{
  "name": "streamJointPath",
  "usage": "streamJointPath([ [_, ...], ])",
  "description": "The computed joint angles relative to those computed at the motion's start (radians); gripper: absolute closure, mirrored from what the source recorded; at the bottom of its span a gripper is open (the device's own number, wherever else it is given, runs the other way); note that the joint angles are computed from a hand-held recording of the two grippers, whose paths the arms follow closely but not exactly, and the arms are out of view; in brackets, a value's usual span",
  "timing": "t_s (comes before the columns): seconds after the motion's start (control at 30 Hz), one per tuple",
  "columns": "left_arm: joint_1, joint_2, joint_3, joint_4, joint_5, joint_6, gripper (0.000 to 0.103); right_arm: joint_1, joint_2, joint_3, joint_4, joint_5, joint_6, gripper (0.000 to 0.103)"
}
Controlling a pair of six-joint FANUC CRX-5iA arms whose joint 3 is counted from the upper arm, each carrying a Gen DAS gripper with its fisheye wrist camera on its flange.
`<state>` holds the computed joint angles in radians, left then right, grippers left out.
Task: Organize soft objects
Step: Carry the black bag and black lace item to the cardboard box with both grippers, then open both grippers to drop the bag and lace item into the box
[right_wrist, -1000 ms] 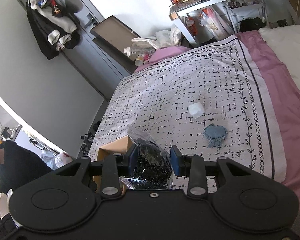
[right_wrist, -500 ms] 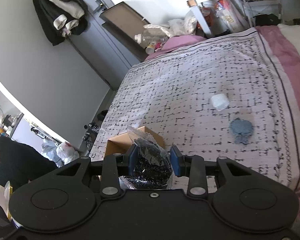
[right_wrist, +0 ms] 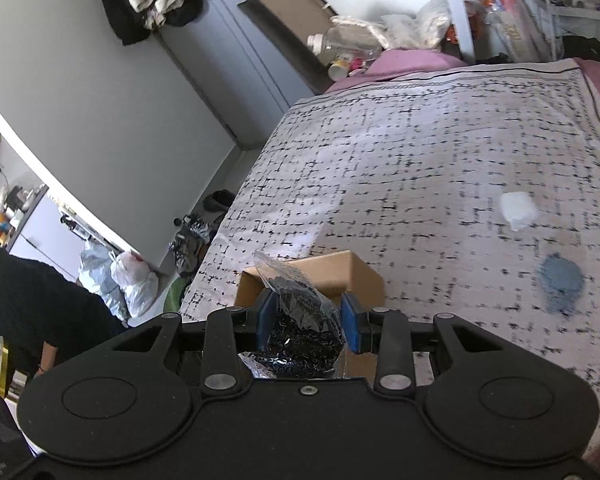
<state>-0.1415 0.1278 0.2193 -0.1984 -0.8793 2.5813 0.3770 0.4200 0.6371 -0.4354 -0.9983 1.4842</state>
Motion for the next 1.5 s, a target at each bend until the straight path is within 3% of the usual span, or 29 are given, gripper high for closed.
streamJointPath([
  [0.43, 0.156, 0.065, -0.088, 0.277, 0.163, -0.294, 0.067, 0.082, 0.118, 0.074, 0.108, 0.011, -0.075, 0.067],
  [0.6, 0.174, 0.125, -0.070, 0.365, 0.177, -0.384, 0.064, 0.099, 0.174, 0.127, 0.170, -0.016, -0.105, 0.055],
  [0.67, 0.178, 0.155, -0.041, 0.369, 0.149, -0.381, 0.062, 0.102, 0.192, 0.142, 0.187, -0.020, -0.120, 0.048],
  [0.73, 0.180, 0.177, -0.013, 0.350, 0.118, -0.351, 0.059, 0.105, 0.198, 0.144, 0.211, -0.012, -0.132, 0.048],
  [0.9, 0.195, 0.172, -0.051, 0.398, 0.158, -0.375, 0.057, 0.094, 0.210, 0.169, 0.203, -0.025, -0.125, 0.048],
  [1.07, 0.193, 0.188, -0.031, 0.400, 0.129, -0.377, 0.054, 0.079, 0.225, 0.195, 0.190, -0.059, -0.142, 0.048],
  [1.2, 0.190, 0.189, -0.026, 0.400, 0.125, -0.375, 0.046, 0.061, 0.218, 0.208, 0.154, -0.081, -0.123, 0.048],
  [1.37, 0.170, 0.190, 0.024, 0.324, 0.076, -0.306, 0.044, 0.026, 0.208, 0.237, 0.117, -0.113, -0.092, 0.047],
  [1.5, 0.145, 0.195, 0.067, 0.304, 0.045, -0.292, 0.044, -0.002, 0.200, 0.246, 0.146, -0.109, -0.083, 0.039],
])
